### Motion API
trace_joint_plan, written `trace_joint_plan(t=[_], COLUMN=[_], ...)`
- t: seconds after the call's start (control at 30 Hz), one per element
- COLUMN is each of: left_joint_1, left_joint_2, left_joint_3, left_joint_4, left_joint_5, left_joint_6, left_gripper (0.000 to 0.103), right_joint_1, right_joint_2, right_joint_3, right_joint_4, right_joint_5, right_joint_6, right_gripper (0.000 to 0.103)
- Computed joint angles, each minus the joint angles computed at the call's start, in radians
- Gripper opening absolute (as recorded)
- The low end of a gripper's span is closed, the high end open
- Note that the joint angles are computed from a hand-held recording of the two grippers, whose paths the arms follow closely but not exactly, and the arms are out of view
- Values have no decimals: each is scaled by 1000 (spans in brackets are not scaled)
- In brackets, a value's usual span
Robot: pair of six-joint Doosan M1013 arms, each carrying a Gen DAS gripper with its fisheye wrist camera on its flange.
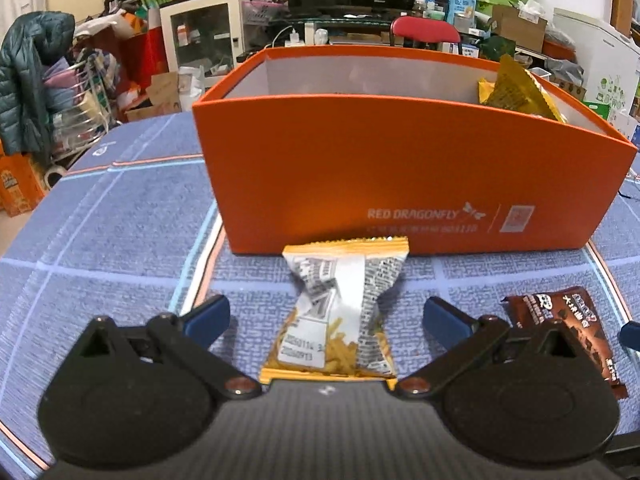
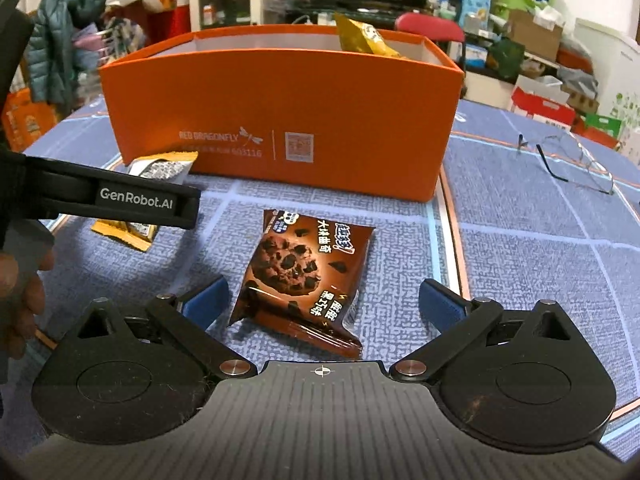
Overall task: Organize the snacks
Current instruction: 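Move the left tool to the white-yellow wafer while the right tool approaches the brown cookie pack, then grasp the wafer with the left tool while the right tool grasps the brown cookie pack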
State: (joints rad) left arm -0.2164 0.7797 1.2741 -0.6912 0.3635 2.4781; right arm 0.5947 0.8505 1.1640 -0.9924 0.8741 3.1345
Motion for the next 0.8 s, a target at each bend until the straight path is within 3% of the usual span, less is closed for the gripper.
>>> trace_joint_plan(t=[0.23,0.27,0.3,0.33,0.37,0.4,0.53,0.6,0.8], left_joint_1=[7,7,9,10,10,10,19,26,47], left_joint_2=[10,9,7,3,-1,-3,-8,-14,-70], left_joint_3=[-5,-2,4,10,12,10,5,9,65], left_joint_4=[-78,-97,-139,-176,-188,-173,-170,-195,-360], left_joint_5=[18,20,17,15,24,40,96,116,115], left_joint_6=[66,88,130,168,186,176,156,178,345], left_gripper=[102,95,83,74,52,44,41,34,33], right_joint_1=[-6,-6,-6,-5,-4,-4,-2,-1,10], right_joint_2=[1,1,1,0,-2,-1,-10,-18,-58], right_joint_3=[-2,-4,-7,-9,-12,-21,-6,6,57], right_joint_4=[8,9,10,8,10,32,31,20,-85], right_joint_5=[-20,-23,-24,-25,-30,-29,-56,-69,-70], right_joint_6=[3,-3,-10,-15,-28,-59,-74,-62,20], right_gripper=[91,87,73,45,39,39,38,38,38])
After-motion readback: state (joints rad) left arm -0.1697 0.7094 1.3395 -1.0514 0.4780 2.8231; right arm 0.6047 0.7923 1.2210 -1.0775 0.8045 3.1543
